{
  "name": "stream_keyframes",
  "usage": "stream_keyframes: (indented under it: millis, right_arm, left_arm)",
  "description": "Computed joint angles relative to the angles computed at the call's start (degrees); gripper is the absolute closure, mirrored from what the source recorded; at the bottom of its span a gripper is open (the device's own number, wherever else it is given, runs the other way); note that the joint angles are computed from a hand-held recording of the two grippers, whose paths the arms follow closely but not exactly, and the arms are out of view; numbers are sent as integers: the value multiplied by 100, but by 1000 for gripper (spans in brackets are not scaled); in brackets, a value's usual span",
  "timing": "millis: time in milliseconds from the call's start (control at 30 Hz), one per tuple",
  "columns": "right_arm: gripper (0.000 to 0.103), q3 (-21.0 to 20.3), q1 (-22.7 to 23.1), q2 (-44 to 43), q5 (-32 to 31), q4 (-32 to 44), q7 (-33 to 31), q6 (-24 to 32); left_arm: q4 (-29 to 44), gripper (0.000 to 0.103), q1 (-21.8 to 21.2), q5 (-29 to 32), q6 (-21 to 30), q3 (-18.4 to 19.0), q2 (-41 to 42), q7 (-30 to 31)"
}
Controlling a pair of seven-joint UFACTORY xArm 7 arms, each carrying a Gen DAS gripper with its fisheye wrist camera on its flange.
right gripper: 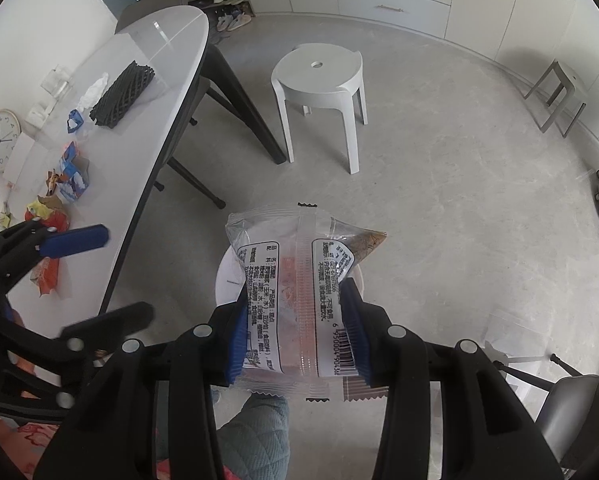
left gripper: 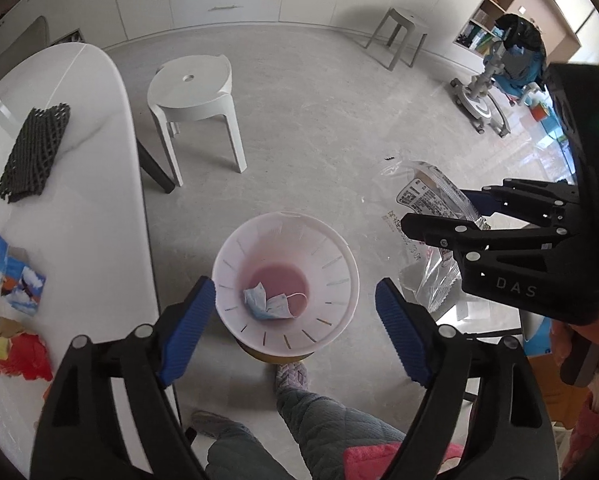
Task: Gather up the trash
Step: 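Carry mask and wrapper to the wastebasket and open both tools over it, then grasp the clear plastic bottle with the left tool while the right tool grasps the blue bird-print box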
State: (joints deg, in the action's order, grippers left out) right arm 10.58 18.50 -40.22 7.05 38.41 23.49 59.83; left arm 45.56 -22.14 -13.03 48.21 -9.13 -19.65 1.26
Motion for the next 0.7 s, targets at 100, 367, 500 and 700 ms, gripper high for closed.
stream_keyframes:
  millis: [100,367,500,700]
  right_arm:
    - [58,18,25,43,16,-1,2,-37]
    - [41,129,292,540,131,-10,-134,-304]
    - [12,232,357,711,87,14,-37,-421]
    - [6,252,283,596,-144,172,278,-232]
  left_arm:
    - [-22,20,60,43,31,-10,-153,-194]
    - [-56,14,209,491,167,-89,-699,-550]
    - [-49,14,236,640,248,-98,-880,-650]
    - [-189,14,287,751,316,-122,-1245,-859]
